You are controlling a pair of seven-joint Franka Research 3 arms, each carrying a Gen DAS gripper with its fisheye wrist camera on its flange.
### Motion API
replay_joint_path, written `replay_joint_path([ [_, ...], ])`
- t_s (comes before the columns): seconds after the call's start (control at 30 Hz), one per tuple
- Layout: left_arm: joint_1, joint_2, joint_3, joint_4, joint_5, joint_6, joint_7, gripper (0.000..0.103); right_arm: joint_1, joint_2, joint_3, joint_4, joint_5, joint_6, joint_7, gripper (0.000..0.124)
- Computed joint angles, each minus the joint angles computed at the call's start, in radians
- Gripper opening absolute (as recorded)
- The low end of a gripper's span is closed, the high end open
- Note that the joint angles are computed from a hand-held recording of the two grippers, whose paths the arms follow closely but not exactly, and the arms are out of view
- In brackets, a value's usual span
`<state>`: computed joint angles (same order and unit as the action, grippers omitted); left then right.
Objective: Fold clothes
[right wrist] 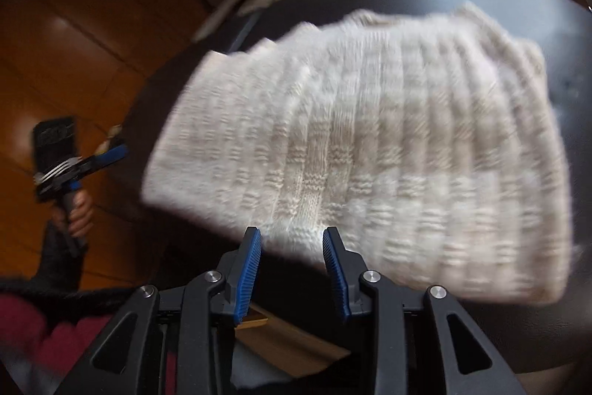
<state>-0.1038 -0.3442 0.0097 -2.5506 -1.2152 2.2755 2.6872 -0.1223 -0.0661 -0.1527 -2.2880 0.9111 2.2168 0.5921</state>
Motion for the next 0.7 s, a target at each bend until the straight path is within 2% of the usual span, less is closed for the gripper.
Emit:
replay_joint_path([
  [0.07,-0.043,0.033,-0.033,0.052,-0.054,-0.007,-0.003,0.051,-0.055,0.008,-0.060,0.044,0.016,-0.133,-0.048,0.035],
  [0.1,-0.067,0.055,-0.066,0.081,-0.067,0.016,0.000,0.052,-0.087,0.029,-0.088,0.076,0.027,-0.203,-0.066,0.035],
  [0.17,-0.115,0.106,-0.125,0.149,-0.065,0.070,0.009,0.052,-0.138,0.081,-0.107,0.142,0.035,-0.271,-0.064,0.035],
  [0.27,-0.171,0.226,-0.190,0.279,-0.004,0.098,0.001,0.052,-0.225,0.215,-0.115,0.274,0.085,-0.394,-0.073,0.035],
  [0.5,-0.244,0.478,-0.310,0.513,0.312,0.154,-0.151,0.051,-0.368,0.529,-0.009,0.599,0.093,-0.676,-0.045,0.035],
  [0.63,-0.216,0.553,-0.342,0.581,0.406,0.117,-0.230,0.051,-0.417,0.635,0.057,0.729,0.079,-0.828,-0.029,0.038],
  [0.7,-0.197,0.574,-0.353,0.608,0.435,0.086,-0.248,0.051,-0.417,0.659,0.071,0.773,0.037,-0.882,-0.025,0.038],
])
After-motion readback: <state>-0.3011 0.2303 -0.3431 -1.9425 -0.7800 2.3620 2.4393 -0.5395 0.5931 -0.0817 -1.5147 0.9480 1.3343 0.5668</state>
